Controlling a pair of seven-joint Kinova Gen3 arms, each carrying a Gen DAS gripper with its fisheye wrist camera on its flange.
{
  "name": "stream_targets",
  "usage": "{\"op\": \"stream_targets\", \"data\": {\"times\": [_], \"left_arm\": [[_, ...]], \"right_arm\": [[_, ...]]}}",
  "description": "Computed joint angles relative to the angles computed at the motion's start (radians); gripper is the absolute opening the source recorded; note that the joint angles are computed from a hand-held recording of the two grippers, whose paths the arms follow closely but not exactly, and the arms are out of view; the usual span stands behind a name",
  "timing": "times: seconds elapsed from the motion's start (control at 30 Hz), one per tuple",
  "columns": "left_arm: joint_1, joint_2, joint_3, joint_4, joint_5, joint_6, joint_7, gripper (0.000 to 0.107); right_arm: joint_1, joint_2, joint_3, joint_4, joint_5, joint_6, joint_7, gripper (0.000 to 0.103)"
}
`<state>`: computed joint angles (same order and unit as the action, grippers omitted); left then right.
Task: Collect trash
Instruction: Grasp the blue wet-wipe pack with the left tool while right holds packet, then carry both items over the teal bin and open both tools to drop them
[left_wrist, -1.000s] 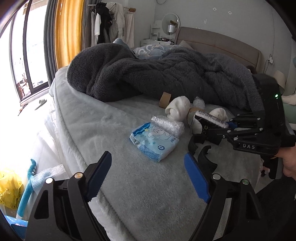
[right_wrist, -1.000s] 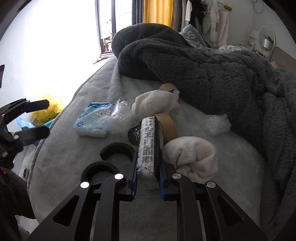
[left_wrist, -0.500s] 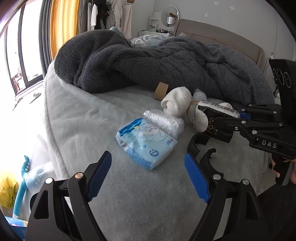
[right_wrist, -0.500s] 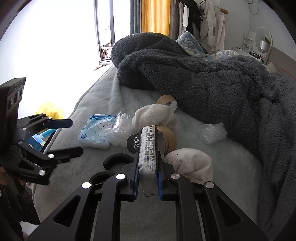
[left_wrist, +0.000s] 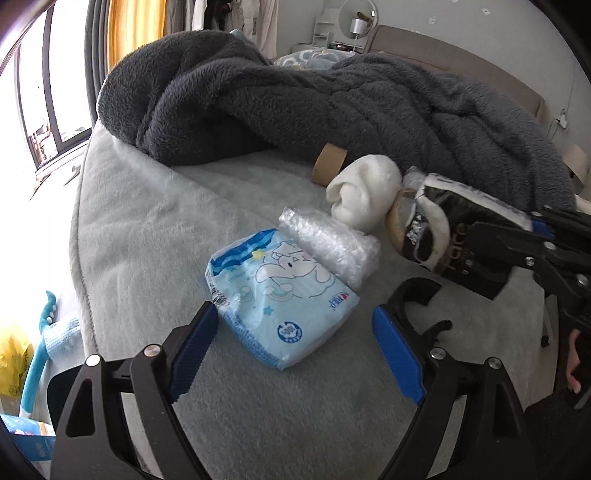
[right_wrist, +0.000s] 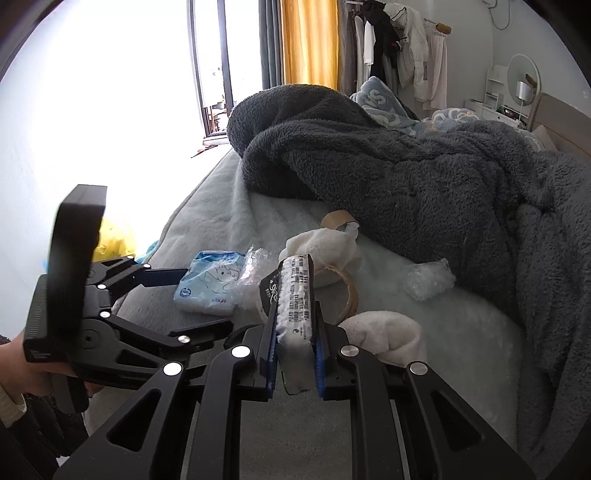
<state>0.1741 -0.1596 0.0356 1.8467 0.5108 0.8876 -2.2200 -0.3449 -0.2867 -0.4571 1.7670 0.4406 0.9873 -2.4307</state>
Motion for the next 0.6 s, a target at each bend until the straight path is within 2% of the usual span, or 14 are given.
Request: {"op": "stream_targets", "data": {"times": [0.07, 0.17, 0.37, 0.6], "left_arm": [[0.0, 0.005, 0.019, -0.005, -0.036, -0.011, 0.034, 0.076], [0.002, 0.006, 0.013, -0.007, -0.033, -0.008, 0.039, 0.07], [-0.014, -0.001, -0.022, -0.01, 0.011, 0.025, -0.001, 0.069], [-0.041, -0.029, -0.059, -0.003, 0.049, 0.025, -0.038, 0.069]], "right_arm": [[-0.001, -0.003, 0.003, 0.001, -0.002, -0.003, 0.001, 0.016], [0.003, -0.007, 0.003, 0.0, -0.002, -0.01, -0.003, 0.016], [0.009, 0.003, -0.02, -0.021, 0.017, -0.016, -0.023, 0.016], [-0.017, 0.043, -0.035, -0.062, 0.051, -0.016, -0.054, 0.016]]}}
